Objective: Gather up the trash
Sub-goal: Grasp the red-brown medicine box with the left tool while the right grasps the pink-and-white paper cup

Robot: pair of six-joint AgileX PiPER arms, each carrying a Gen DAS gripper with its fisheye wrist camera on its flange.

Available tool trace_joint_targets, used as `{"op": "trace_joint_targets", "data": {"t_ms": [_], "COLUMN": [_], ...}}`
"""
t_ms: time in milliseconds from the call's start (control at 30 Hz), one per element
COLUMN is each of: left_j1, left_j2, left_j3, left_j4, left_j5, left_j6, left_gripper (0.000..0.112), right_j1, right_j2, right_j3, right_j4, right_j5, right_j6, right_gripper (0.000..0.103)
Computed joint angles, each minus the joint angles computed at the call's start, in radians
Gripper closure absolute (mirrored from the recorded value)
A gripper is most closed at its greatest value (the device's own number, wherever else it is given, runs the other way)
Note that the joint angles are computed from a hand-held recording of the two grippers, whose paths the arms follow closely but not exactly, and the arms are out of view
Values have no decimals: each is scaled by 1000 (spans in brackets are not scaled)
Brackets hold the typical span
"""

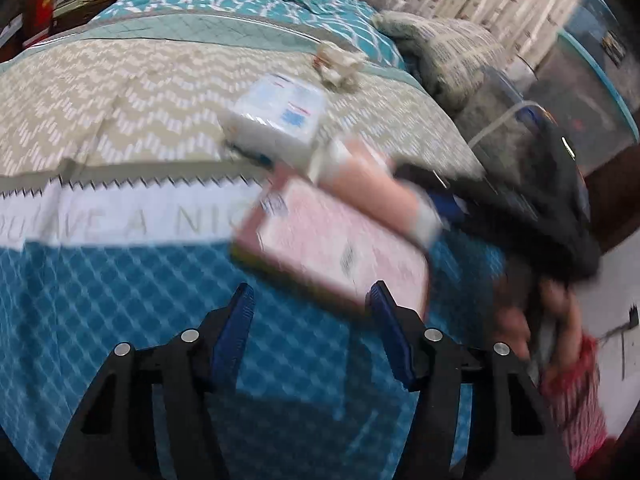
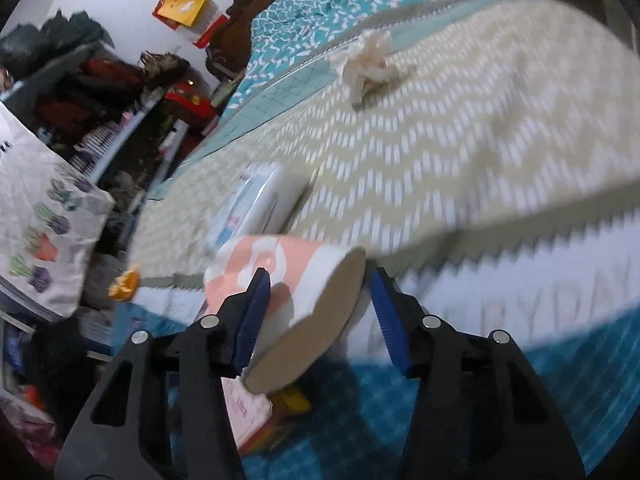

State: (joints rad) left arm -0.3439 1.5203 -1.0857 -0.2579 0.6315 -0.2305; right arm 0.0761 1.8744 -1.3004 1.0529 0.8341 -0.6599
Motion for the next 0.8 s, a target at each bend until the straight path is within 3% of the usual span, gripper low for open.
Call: {"op": "trace_joint_targets", "data": {"t_ms": [67, 167, 300, 433, 600, 700, 800], "left_j1": [10, 56, 131, 133, 46, -1, -55], "left_j2": [23, 46, 44, -7, -90, -104, -81], "left_j3": [-22, -47, -66, -52, -18, -13, -24], "left_j4": [57, 84, 28, 56, 314, 413, 474], "left_j5": [-14, -24, -3, 27, 56, 81, 92], "left_j6": [-44, -57, -14, -32, -220, -283, -318], "left_gripper": [54, 54, 54, 36, 24, 24, 24], "right_j1": [-43, -61, 0, 111, 243, 169, 0], "right_j2": [-40, -88, -173, -192, -186, -233, -291], "right_j3": [110, 235, 344, 353, 304, 331, 388], "right_j4": [136, 216, 220, 221, 174, 194, 253], "right_j5": [76, 170, 154, 80, 66, 79, 103], "right_j6": [-99, -190, -272, -300, -320, -356, -382], "right_gripper": [47, 48, 47, 47, 46, 46, 46]}}
